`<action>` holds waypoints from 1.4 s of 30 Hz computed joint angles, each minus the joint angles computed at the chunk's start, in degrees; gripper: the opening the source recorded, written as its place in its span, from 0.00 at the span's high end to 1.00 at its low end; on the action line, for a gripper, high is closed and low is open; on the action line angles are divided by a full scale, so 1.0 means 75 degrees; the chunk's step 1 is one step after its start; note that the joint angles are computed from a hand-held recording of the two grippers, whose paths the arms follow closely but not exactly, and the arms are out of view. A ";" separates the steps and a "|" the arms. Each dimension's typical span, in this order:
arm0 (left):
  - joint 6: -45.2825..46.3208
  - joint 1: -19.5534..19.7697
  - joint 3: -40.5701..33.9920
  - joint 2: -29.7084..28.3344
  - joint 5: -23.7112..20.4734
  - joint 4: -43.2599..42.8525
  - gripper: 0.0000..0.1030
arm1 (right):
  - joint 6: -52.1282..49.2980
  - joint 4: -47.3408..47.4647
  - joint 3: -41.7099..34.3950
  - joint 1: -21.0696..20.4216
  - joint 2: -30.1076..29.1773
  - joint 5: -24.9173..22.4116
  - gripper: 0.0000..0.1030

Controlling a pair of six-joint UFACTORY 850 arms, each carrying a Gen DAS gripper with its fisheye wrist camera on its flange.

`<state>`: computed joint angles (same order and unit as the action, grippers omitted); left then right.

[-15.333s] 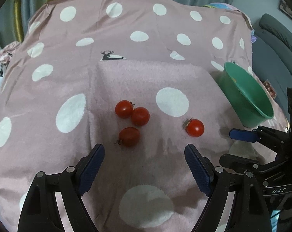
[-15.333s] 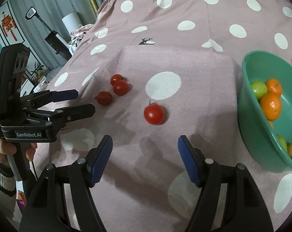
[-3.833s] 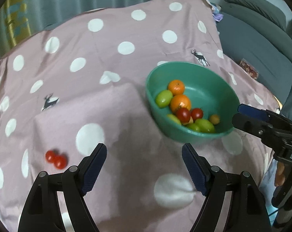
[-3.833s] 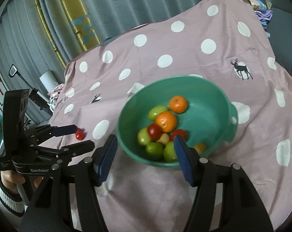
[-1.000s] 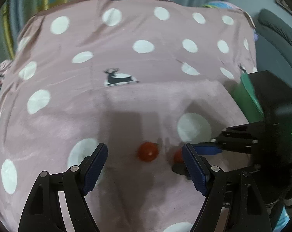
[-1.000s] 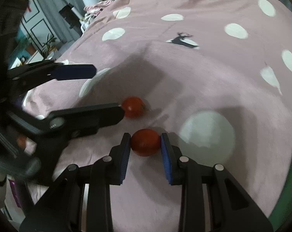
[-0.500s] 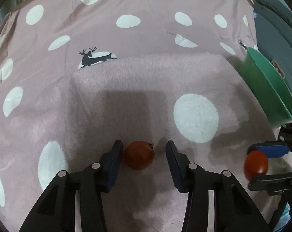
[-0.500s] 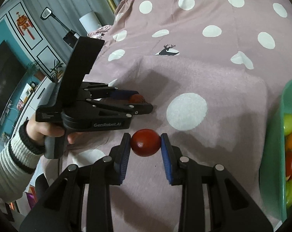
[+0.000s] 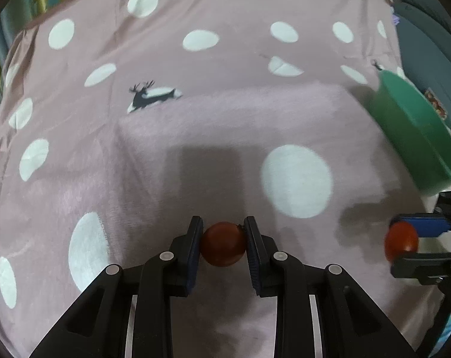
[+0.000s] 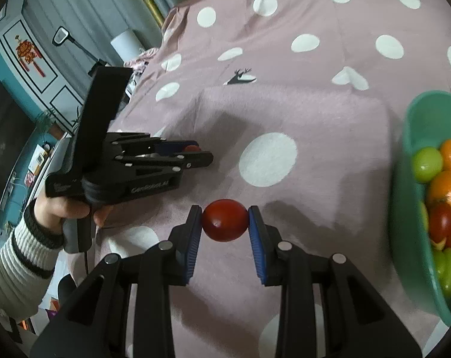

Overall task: Organize fruits
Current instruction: 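Carry both cherry tomatoes over the teal bowl and release them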

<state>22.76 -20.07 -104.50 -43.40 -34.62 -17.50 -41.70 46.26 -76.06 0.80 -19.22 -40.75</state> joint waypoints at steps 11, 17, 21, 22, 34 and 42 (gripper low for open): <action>0.0724 -0.0533 0.0402 0.0749 0.0463 -0.0572 0.72 | -0.0328 0.0514 0.0519 -0.0474 0.0775 0.0433 0.69; 0.0935 -0.0889 0.0088 0.0756 0.0436 -0.0729 0.72 | -0.0448 0.0666 0.0753 -0.0915 0.1191 0.0704 0.69; 0.1051 -0.1133 -0.0331 0.0588 0.0322 -0.0889 0.72 | -0.0410 0.0682 0.0879 -0.1265 0.1403 0.0929 0.69; 0.1113 -0.1187 -0.0405 0.0554 0.0303 -0.0949 0.72 | -0.0401 0.0677 0.0903 -0.1334 0.1434 0.0968 0.69; 0.0510 -0.1836 -0.2814 -0.0995 -0.0842 -0.0543 0.72 | 0.1174 -0.1147 0.0841 -0.1872 0.1207 0.1711 0.68; -0.0462 -0.2026 -0.3092 -0.1109 -0.0896 0.0369 0.69 | 0.2349 -0.2535 0.0735 -0.1883 0.1114 0.1691 0.63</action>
<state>19.29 -35.27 -127.69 -51.72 -41.34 -14.74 -24.08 27.25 -70.54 -13.32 -10.87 -28.07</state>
